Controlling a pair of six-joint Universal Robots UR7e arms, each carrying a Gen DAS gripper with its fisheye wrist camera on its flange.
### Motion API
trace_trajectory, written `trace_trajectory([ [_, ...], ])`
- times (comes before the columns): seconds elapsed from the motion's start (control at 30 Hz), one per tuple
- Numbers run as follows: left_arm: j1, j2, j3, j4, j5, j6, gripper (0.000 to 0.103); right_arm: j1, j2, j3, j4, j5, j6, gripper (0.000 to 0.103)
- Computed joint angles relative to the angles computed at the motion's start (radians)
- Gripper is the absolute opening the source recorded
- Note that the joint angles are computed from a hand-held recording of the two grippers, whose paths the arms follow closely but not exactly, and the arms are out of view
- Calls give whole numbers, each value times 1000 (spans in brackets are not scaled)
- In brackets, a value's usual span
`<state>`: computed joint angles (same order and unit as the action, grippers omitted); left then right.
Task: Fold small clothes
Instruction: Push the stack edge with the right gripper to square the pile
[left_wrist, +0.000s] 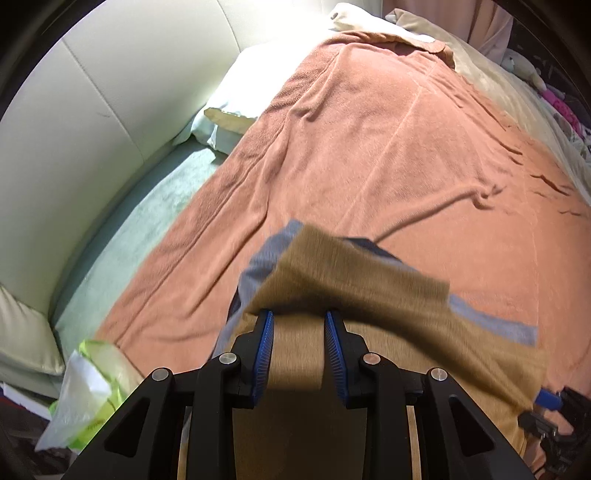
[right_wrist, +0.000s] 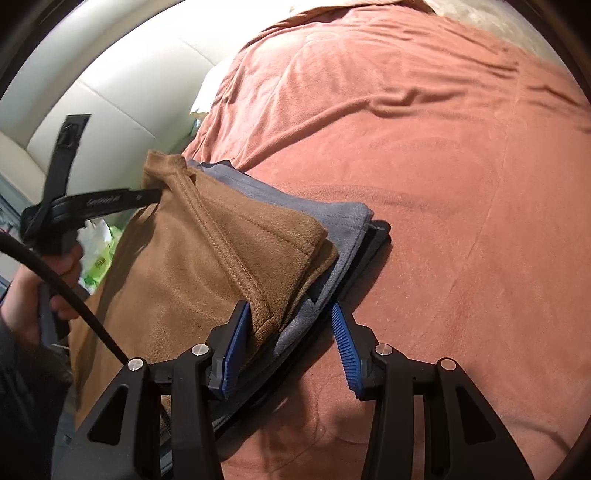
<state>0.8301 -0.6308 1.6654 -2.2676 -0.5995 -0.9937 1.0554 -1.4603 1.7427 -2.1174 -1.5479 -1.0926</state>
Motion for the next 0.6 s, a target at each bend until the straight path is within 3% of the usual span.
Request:
trace_trajectory([
  [0.43,78,72,-124,14,-8,37,32,-25,39,-37,40,41,21,42],
  [0.6,61,55,-121,58,-10,-6,32,-28,53,-56,71,44,44,42],
])
